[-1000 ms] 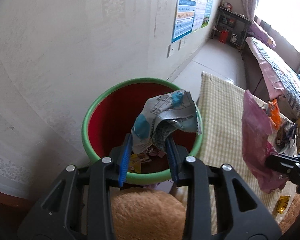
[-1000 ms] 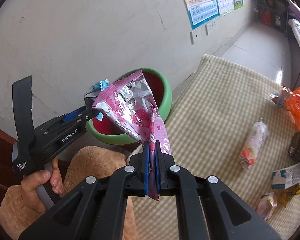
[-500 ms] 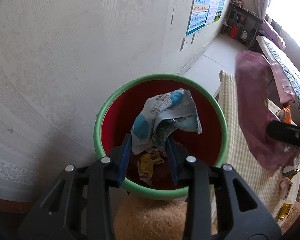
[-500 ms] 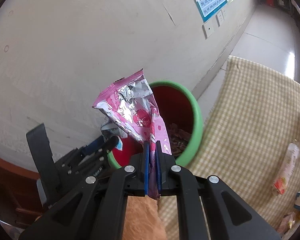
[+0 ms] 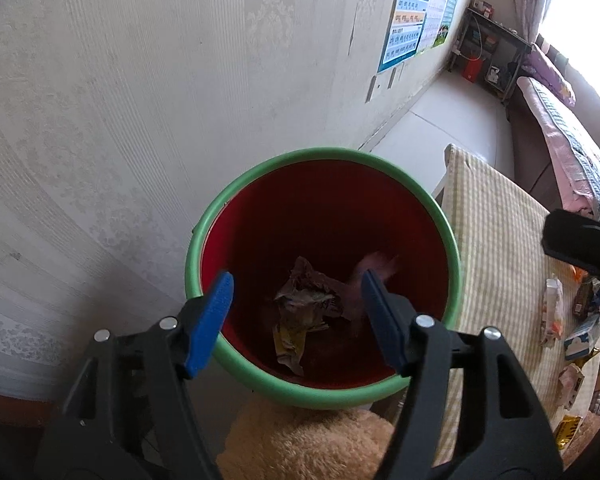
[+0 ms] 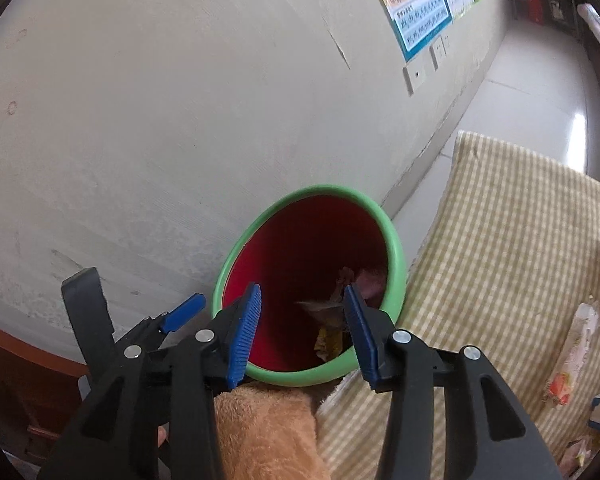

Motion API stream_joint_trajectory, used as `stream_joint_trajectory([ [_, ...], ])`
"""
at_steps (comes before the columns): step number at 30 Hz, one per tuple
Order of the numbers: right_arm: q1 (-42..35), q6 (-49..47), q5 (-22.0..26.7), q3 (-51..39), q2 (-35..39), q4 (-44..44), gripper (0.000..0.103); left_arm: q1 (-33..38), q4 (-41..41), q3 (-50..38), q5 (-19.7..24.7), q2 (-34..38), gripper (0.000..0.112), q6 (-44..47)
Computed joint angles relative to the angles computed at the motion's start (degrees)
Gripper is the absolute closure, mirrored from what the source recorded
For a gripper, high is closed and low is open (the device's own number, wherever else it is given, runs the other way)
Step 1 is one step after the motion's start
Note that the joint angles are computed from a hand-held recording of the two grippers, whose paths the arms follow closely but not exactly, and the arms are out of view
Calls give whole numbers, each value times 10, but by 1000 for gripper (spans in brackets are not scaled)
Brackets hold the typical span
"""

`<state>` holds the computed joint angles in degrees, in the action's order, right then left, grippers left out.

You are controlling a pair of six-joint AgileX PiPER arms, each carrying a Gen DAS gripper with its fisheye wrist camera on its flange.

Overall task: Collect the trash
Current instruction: 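Carry both wrappers to the red bin and open both grippers over it, then grasp the white POCKY wrapper with the left gripper while the right grasps a pink candy wrapper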

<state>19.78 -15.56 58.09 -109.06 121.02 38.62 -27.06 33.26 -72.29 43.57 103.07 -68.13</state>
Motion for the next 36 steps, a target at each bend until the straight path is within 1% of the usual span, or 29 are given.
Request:
stream_joint_trajectory([
  [4, -12, -40, -37, 79, -61, -3, 60, -18, 17, -2, 7, -5, 49, -23],
  [10, -53, -96, -93, 219, -172, -6, 59, -64, 27, -20, 14, -9, 49, -50],
  [13, -88, -142, -113, 305, -229, 4, 59, -89, 21, -44, 19, 2, 49, -39],
  [16, -127, -173, -140, 384, -276, -26, 58, -109, 10, -72, 25, 20, 49, -12],
  [20, -219, -189, -153, 470, -317, -69, 58, -127, -3, -108, 31, 40, 49, 8],
  [23, -300, -189, -169, 523, -326, -86, 57, -141, -16, -140, 33, 62, 49, 22],
  [26, -364, -181, -158, 547, -303, -81, 56, -153, -52, -190, 36, 99, 49, 66],
  [28, -375, -185, -160, 558, -293, -80, 56, -163, -76, -235, 44, 132, 49, 105],
  [32, -369, -236, -147, 558, -257, -26, 56, -180, -112, -339, 71, 201, 49, 169],
  [34, -368, -252, -145, 556, -236, 4, 56, -183, -136, -407, 90, 243, 49, 203],
  [36, -370, -272, -141, 557, -224, 33, 61, -186, -161, -496, 122, 296, 49, 242],
])
